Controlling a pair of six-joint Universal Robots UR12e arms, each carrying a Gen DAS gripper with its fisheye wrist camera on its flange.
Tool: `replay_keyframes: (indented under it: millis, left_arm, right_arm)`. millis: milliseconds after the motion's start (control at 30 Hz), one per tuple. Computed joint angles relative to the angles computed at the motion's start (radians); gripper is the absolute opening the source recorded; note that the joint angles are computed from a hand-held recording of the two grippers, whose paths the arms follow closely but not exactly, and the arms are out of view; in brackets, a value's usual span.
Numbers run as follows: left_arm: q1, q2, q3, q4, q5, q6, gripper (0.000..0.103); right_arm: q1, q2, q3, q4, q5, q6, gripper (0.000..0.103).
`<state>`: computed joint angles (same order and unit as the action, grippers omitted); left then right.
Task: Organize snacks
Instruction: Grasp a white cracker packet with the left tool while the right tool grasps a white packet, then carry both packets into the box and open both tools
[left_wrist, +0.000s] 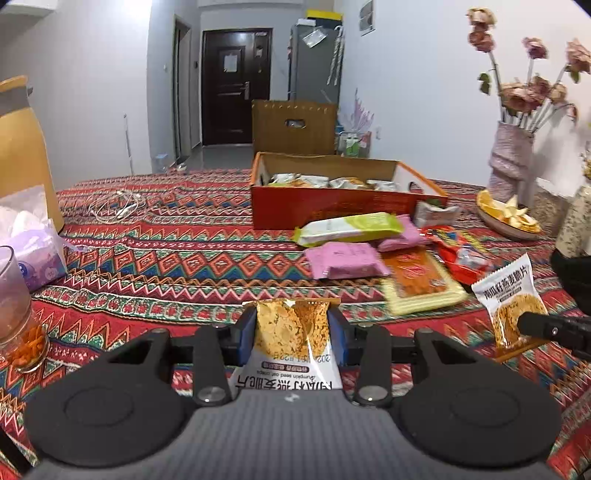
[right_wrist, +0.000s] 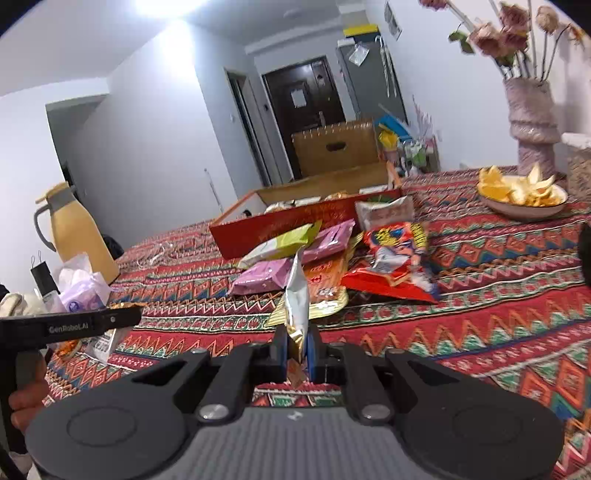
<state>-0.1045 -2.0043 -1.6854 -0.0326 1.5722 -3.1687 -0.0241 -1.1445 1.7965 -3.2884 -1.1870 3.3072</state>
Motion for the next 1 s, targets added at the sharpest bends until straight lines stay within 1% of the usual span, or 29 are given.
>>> replay_keyframes:
  millis: [200,333,467,600,700,833,900,933,1000]
  left_arm:
    - [-0.023,0.021,-0.029,0.024,-0.005,0.012,0.041]
    - [-0.033,0.018,-0.020,0.024,-0.008,0.017,0.041]
    - [-0.040,-0.004,0.016,0.007,-0.012,0.021,0.041]
    - [-0.043,-0.042,0.078,-0.013,-0.020,0.029,0.041]
    - [-0.038,-0.085,0.154,-0.032,-0.057,0.025,0.041]
    - [-0.026,-0.169,0.310,-0.067,-0.116,0.007,0.041]
    - [-0.022,-0.225,0.415,-0.115,-0.129,-0.010,0.041]
    - [-0.020,-0.257,0.480,-0.157,-0.136,-0.015,0.041]
    - [-0.020,-0.323,0.608,-0.240,-0.121,-0.033,0.041]
  right_arm:
    - [-0.022,-0.040,0.069,-0.054,0.005,0.020,0.010]
    - [-0.035,-0.046,0.084,-0.068,0.010,0.031,0.010]
    - [-0.041,-0.032,0.067,-0.075,0.014,0.040,0.010]
    - [-0.045,-0.002,0.018,-0.058,0.025,0.038,0.010]
    - [-0.049,0.038,-0.055,-0.034,0.060,0.031,0.010]
    - [-0.056,0.122,-0.215,0.035,0.138,0.041,0.010]
    - [-0.055,0.181,-0.331,0.098,0.166,0.045,0.010]
    - [-0.054,0.213,-0.396,0.144,0.177,0.046,0.010]
    - [-0.050,0.275,-0.520,0.225,0.190,0.049,0.010]
